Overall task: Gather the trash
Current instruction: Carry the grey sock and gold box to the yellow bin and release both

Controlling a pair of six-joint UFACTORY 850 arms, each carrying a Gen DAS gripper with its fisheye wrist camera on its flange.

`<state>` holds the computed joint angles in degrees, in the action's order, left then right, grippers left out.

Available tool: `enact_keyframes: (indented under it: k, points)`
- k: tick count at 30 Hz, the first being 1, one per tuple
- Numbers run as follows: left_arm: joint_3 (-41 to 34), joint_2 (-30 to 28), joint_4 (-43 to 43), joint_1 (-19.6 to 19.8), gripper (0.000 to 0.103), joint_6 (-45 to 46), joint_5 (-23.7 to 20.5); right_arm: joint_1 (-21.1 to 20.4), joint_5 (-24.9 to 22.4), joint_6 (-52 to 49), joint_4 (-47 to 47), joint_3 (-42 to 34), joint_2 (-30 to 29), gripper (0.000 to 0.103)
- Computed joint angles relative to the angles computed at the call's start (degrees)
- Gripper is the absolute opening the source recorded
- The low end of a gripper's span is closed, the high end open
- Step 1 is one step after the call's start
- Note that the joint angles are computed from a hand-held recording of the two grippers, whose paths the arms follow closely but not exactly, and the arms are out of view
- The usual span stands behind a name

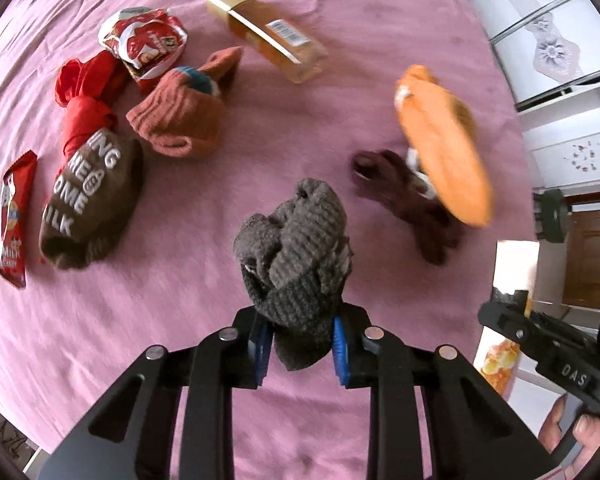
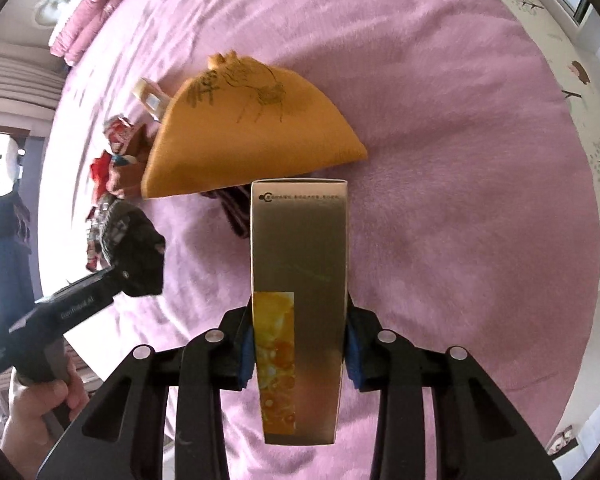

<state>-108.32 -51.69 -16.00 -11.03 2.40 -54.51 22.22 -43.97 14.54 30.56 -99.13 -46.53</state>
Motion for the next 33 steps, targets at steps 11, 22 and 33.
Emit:
enact_keyframes:
  k: [11,22,33]
  points:
    - [6.2,6.3,-5.9,-5.7,0.025,4.2,1.1,-0.8,6.7,-0.6,1.2,12.4,10.6,0.034]
    - [-0.5,3.9,-6.9,-14.7,0.025,5.6,-0.2,-5.4,13.6,1.7,-0.1,27.7,23.5,0.034]
    - [-9.3,-1.6,-8.7,-21.5,0.025,8.2,-4.5,-13.5,16.4,5.0,-2.9,40.9,34.6,0.034]
